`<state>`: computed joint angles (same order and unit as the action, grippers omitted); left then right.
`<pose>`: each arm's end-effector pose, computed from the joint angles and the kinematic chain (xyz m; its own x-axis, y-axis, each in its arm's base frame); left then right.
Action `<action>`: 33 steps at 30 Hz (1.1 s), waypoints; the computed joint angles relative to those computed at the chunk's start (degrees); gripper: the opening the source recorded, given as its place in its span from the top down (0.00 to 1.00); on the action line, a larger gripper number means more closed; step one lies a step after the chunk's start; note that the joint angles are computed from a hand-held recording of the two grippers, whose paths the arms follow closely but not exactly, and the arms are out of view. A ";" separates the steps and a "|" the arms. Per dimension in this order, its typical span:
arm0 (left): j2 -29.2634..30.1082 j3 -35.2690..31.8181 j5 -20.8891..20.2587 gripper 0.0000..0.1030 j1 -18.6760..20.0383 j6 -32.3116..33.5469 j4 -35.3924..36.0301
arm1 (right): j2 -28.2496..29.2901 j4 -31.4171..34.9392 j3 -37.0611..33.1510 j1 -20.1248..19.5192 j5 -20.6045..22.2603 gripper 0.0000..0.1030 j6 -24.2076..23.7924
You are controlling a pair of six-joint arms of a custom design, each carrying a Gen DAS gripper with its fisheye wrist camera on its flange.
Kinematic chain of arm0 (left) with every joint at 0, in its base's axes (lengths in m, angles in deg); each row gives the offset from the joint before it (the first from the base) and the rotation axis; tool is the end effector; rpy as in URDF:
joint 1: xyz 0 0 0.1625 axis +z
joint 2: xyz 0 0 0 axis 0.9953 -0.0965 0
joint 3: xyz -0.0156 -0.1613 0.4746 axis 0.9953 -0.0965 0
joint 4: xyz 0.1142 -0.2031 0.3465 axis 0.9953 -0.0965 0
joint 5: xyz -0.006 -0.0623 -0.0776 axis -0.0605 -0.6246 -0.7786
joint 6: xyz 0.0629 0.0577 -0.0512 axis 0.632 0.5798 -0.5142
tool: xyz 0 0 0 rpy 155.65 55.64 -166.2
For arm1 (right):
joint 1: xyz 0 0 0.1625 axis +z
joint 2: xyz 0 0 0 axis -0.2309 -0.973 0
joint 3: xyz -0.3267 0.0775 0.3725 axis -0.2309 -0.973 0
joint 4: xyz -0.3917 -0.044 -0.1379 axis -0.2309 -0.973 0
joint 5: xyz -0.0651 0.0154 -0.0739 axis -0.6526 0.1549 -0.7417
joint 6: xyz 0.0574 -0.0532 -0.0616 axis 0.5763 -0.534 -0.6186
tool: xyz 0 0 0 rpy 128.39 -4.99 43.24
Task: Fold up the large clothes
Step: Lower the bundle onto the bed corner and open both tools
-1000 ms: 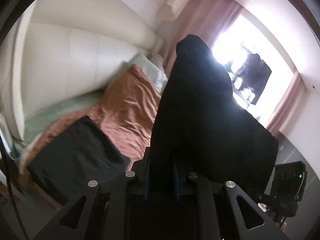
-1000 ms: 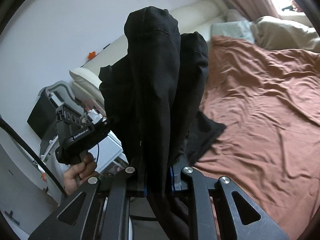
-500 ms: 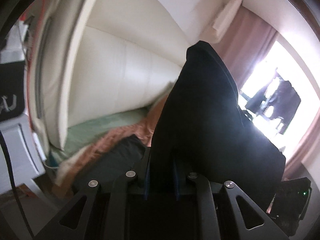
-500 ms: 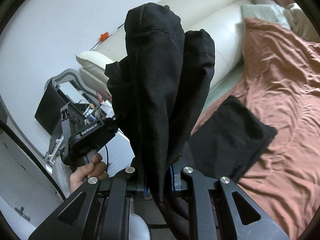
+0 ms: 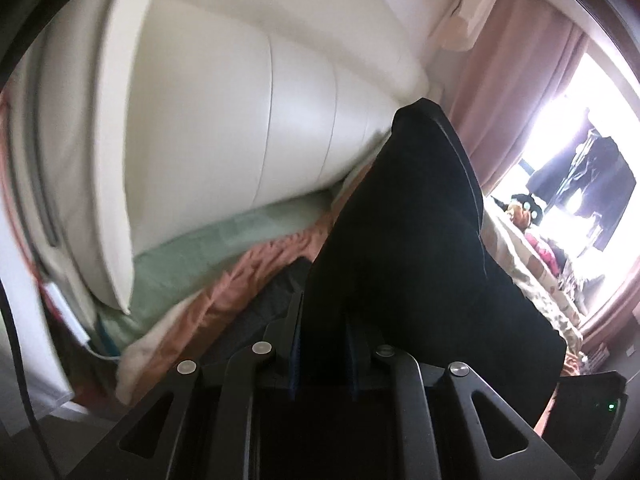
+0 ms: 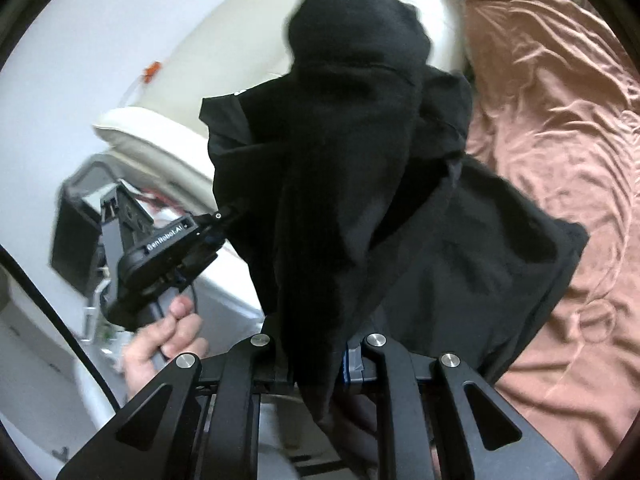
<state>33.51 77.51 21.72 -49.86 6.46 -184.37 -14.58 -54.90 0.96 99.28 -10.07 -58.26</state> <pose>-0.5067 -0.6126 0.1532 -0.9380 -0.1593 -0.3079 0.1671 0.5704 -0.8042 0.1014 -0.7608 0.5051 -0.8600 -0.5100 0.0173 -0.4719 0.7818 -0.4076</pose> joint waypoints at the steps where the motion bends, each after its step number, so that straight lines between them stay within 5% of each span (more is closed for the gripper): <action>1: 0.57 -0.79 0.01 0.83 0.48 0.42 0.81 | 0.60 -0.93 -0.29 0.17 -0.99 0.88 -0.12; 9: 4.37 -5.06 0.38 0.82 4.05 2.95 3.18 | 5.45 -2.76 -4.94 -0.05 -4.11 0.88 1.88; 16: 2.03 3.72 0.16 0.81 3.48 -9.92 6.05 | 11.87 -4.08 -9.90 -0.91 -14.26 0.84 7.92; 18: 1.38 6.59 0.31 0.81 2.57 -12.47 6.29 | 13.25 -2.57 -11.57 -2.08 -12.82 0.83 10.04; 25: 0.42 12.60 0.54 0.53 -0.36 -17.83 5.95 | 10.34 -3.70 -6.49 -2.75 -11.10 0.71 11.83; 28: 0.89 11.83 0.75 0.50 -1.01 -19.02 8.63 | 8.29 -6.19 -3.47 -1.85 -14.02 0.53 9.87; 33: 1.67 10.37 -0.19 0.50 -2.02 -18.54 9.69 | 5.45 -10.07 -0.03 -0.99 -15.74 0.50 6.86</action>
<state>35.17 87.88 21.53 -51.88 -12.08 -174.68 -9.13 -64.97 0.93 98.28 -25.81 -51.40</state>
